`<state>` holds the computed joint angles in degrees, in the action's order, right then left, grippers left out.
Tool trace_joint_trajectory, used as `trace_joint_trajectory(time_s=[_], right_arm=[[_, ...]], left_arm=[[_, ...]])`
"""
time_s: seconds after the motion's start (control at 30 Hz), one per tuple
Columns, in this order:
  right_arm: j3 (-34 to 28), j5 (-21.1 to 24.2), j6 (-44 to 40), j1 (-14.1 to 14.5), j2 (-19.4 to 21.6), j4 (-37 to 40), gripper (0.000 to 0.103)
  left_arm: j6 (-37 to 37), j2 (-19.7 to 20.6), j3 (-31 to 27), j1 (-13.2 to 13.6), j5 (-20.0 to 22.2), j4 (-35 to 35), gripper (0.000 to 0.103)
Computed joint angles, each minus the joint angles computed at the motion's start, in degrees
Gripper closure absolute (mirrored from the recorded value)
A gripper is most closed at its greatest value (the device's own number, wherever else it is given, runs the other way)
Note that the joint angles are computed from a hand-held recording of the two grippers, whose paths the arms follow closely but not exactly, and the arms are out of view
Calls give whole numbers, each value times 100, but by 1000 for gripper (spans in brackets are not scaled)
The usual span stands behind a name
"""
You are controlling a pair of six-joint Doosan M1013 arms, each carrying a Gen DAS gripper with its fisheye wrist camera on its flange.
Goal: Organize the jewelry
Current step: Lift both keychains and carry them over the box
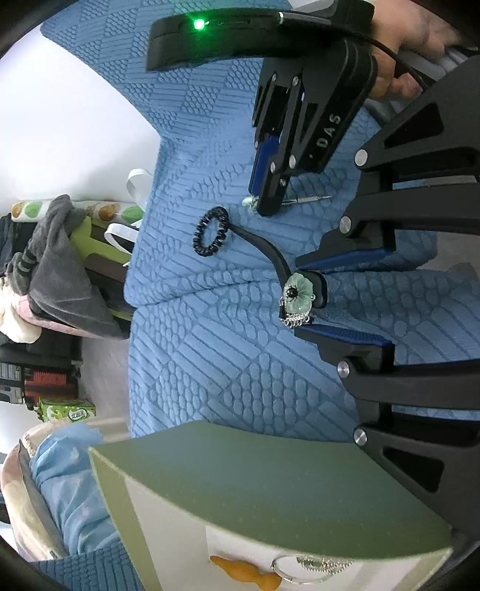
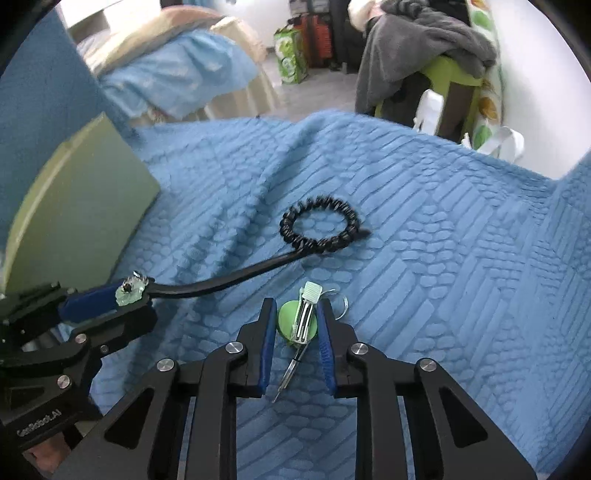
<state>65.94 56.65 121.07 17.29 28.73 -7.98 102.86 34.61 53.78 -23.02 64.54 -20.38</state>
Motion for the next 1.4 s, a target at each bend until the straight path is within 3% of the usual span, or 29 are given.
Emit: trace_joint_trajectory(time_s=[0.17, 0.27, 0.73, 1.2, 1.4], right_arm=[[317, -250, 576, 19, -288, -58, 83], [429, -329, 951, 67, -440, -284, 83], [315, -65, 1735, 243, -602, -1017, 83], [-854, 457, 1753, 477, -337, -1753, 83], [-1636, 693, 1390, 613, -18, -1825, 83]], left_arm=[[-180, -57, -75, 64, 146, -101, 72], [-212, -109, -106, 122, 203, -245, 78], [-133, -224, -252, 254, 72, -486, 78], [-230, -89, -1160, 506, 150, -128, 78], [-211, 100, -1742, 662, 450, 42, 78]])
